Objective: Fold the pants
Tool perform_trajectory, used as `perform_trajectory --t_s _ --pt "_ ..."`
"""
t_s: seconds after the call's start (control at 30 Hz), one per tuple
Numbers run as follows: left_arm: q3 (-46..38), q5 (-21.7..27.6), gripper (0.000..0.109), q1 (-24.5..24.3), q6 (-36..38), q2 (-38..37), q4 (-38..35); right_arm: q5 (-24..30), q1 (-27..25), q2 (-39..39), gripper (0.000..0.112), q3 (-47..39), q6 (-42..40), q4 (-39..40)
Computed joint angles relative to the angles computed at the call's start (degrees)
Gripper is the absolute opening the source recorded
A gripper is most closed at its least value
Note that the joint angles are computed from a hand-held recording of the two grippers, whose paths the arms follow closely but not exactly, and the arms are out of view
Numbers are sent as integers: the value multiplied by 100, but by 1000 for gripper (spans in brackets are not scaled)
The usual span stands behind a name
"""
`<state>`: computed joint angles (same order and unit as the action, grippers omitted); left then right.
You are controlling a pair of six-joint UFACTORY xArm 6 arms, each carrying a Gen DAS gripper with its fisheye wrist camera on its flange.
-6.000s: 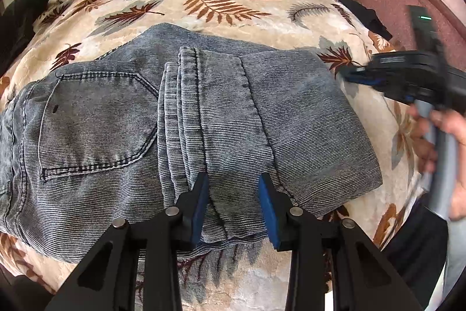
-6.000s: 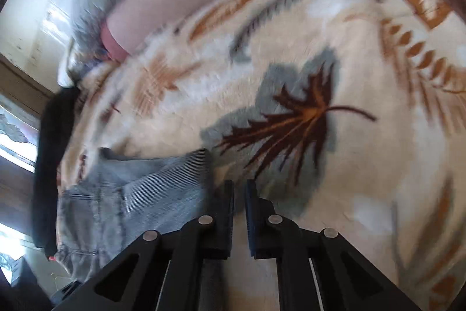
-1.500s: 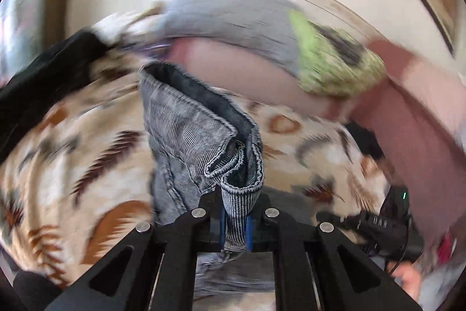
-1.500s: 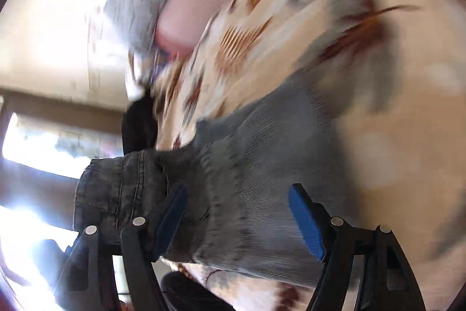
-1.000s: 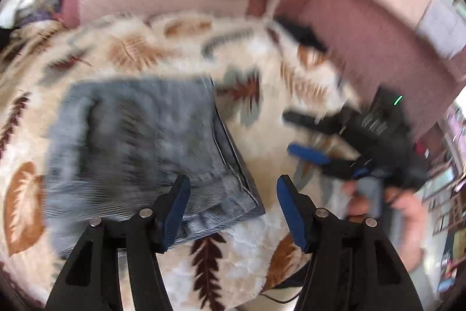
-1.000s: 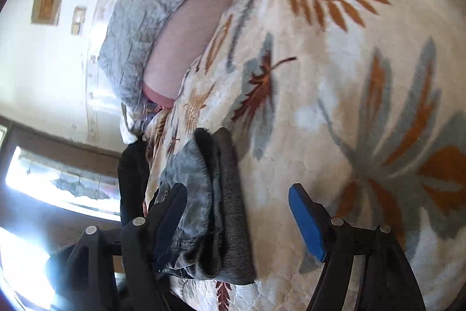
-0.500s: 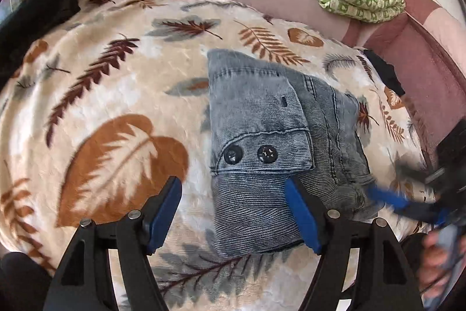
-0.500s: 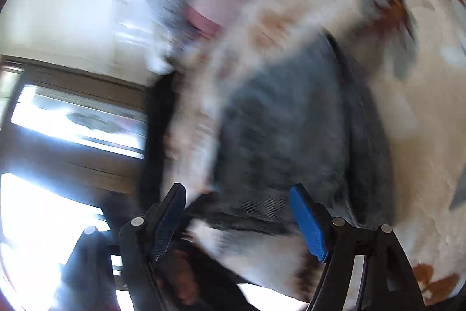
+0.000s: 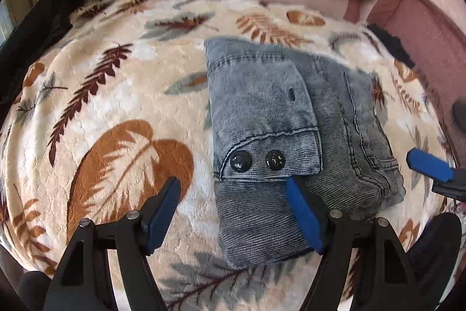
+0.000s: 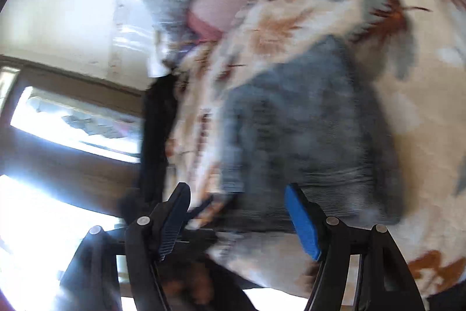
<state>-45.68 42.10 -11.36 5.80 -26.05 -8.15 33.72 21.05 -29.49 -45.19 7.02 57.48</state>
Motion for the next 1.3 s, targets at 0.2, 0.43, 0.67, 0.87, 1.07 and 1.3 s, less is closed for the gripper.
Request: perform_trajectory --t_s 0.2,0.43,0.67,0.87,1.07,1.3 --pt "-14 46 76 -35 128 -15 -5 -72 -23 88 69 619 707 -403" --pt "-131 132 76 115 493 -160 -578 537 -313 366 71 -163 735 -918" --pt "-103 205 76 -1 248 44 -239 723 -717 1913 73 -1934 -302 -304" --pt "-142 239 77 10 342 87 -341 630 -951 2369 67 -1511 736 -1278" --pt "-149 368 76 673 1173 -123 -2233 1378 -853 2279 68 -1969 1204 -2656" --pt "-231 1067 76 1407 1367 230 -3190 2433 -299 3473 69 -4442 722 -3843"
